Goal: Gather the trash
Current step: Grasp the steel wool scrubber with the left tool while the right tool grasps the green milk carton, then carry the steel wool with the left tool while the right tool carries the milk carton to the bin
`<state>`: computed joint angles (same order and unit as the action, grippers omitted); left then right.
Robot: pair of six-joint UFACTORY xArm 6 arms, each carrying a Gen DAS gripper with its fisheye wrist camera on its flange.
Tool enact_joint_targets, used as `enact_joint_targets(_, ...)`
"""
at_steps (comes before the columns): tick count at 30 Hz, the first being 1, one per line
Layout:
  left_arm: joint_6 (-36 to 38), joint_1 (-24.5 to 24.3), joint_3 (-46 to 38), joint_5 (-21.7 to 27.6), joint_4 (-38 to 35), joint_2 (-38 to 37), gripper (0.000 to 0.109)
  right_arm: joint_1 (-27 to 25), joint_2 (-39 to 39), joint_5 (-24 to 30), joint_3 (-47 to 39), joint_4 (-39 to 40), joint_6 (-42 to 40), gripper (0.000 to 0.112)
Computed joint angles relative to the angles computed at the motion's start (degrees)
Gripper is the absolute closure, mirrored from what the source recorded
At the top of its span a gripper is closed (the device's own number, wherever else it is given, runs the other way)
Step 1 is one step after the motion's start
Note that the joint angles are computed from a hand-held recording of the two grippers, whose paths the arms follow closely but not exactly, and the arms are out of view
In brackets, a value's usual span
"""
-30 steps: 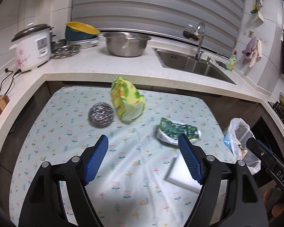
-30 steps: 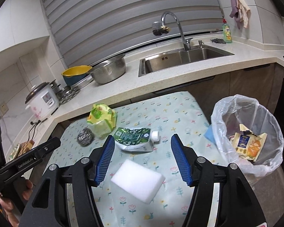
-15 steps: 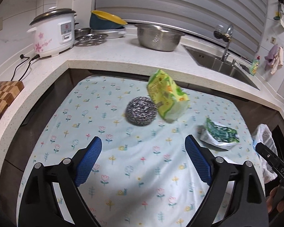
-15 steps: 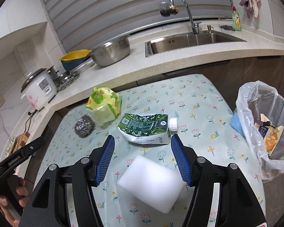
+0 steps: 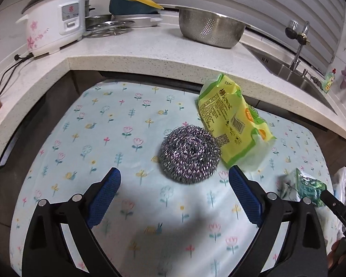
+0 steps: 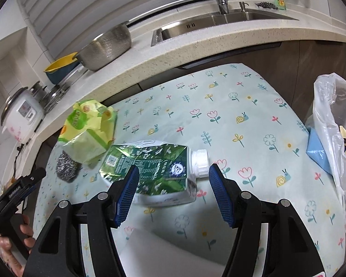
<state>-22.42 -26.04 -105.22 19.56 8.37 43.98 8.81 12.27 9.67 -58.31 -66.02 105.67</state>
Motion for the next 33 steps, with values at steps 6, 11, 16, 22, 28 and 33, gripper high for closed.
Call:
enact_joint_targets(6,4.4,-0.7,-16.1,7.9,-4.6,10.9,0.017,-0.2,2.6,-1.5,-0.8,13.3,-13.5,0.051)
enact_joint_targets(11,5.4,-0.5,-27.1,12.7,-6.1,18.0,0.017,-0.5,3.4,-3.8,-0.3,18.6,-17.5,0.052)
enact_joint_targets(16,8.3,-0.5,-26.8,12.8,-9.5,17.8,0.037,-1.3,3.1,-6.0,0.1,13.5,-12.5,0.058)
enact_joint_targets(22,10.1,-1.6,-9.2,3.6,-10.4,7.2,0.038,-0.3,1.2,-4.3,0.8,7.1,-6.6,0.061)
enact_joint_targets(28,11.8,-3.1,4.4,-2.0,-13.7,-2.4,0.038,0.2,-3.3,-3.4,3.6,-0.5,1.5,0.064)
enact_joint_targets(33,12.9,-5.0,11.3,-4.1,-15.4,-8.3,0.038,-0.1,-9.5,-2.6,8.1,-5.1,7.2,0.065)
